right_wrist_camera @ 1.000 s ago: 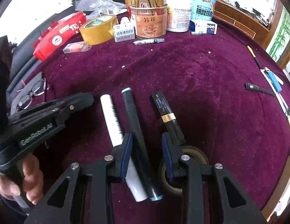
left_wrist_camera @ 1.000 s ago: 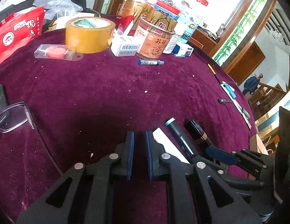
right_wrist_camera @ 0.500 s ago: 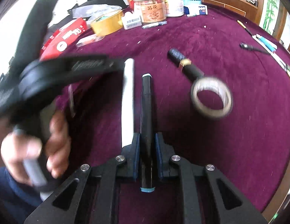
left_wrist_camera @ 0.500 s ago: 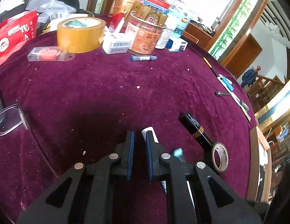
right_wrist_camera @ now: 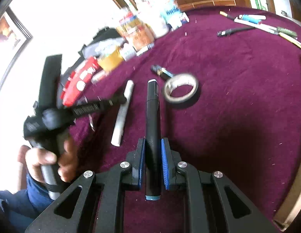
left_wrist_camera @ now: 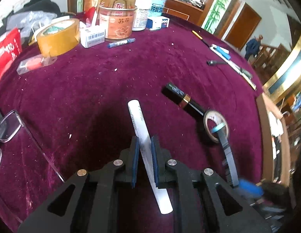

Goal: Organize rigid objects
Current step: 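Lift the white marker with the left tool while the right tool lifts the blue-capped marker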

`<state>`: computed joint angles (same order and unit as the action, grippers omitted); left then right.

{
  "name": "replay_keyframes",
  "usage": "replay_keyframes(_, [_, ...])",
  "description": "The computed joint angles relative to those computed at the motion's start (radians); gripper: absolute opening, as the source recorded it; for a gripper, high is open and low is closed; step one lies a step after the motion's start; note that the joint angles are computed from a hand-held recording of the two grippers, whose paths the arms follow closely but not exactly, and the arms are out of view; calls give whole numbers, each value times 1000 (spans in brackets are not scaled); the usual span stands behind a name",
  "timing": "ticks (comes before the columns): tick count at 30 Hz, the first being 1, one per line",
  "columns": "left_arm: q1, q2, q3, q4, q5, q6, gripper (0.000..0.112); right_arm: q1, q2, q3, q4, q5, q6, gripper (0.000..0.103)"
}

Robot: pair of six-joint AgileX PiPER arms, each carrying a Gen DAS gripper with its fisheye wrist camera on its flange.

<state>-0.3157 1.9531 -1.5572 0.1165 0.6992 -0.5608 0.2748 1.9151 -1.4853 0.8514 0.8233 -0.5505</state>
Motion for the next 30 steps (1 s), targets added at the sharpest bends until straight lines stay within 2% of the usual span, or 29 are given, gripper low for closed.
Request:
replay_keyframes(3, [-43,-11,24,119,3,-67,11,-15,-18,16,27,-14,-10,14])
replay_keyframes(8, [-95,-13,32,239,28,-125,11,-22,-40,36,48,-36,-11,14])
replay_keyframes(12, [-109,-34,59,252,33,-106,11,-38,-58,59,70,-35,-30,14])
replay_keyframes(19, [-113,-65,92,190,22,-21,11,-40,-57,54,71,-35,-31,14])
replay_keyframes(21, [-118,-65,93,182,34,-14,16,-42,-57,55,74,-34,-33,14])
replay_keyframes(23, [-117,-69,99,148,30,18,25,-44,-60,58,75,-37,-34,14])
replay_keyframes(25, [-126,-82,121,167,15,-2,28,-47,-72,74,79,-40,-39,14])
replay_keyframes(26, [-130,-81,123,179,20,-7,33,-48,-71,72,80,-38,-38,14])
replay_keyframes(29, [-124,-64,124,159,18,6,34,-47,-71,71,78,-41,-35,14])
replay_keyframes(30, [-127,-71,141,182,-7,-14,34,-47,-71,71,78,-40,-35,14])
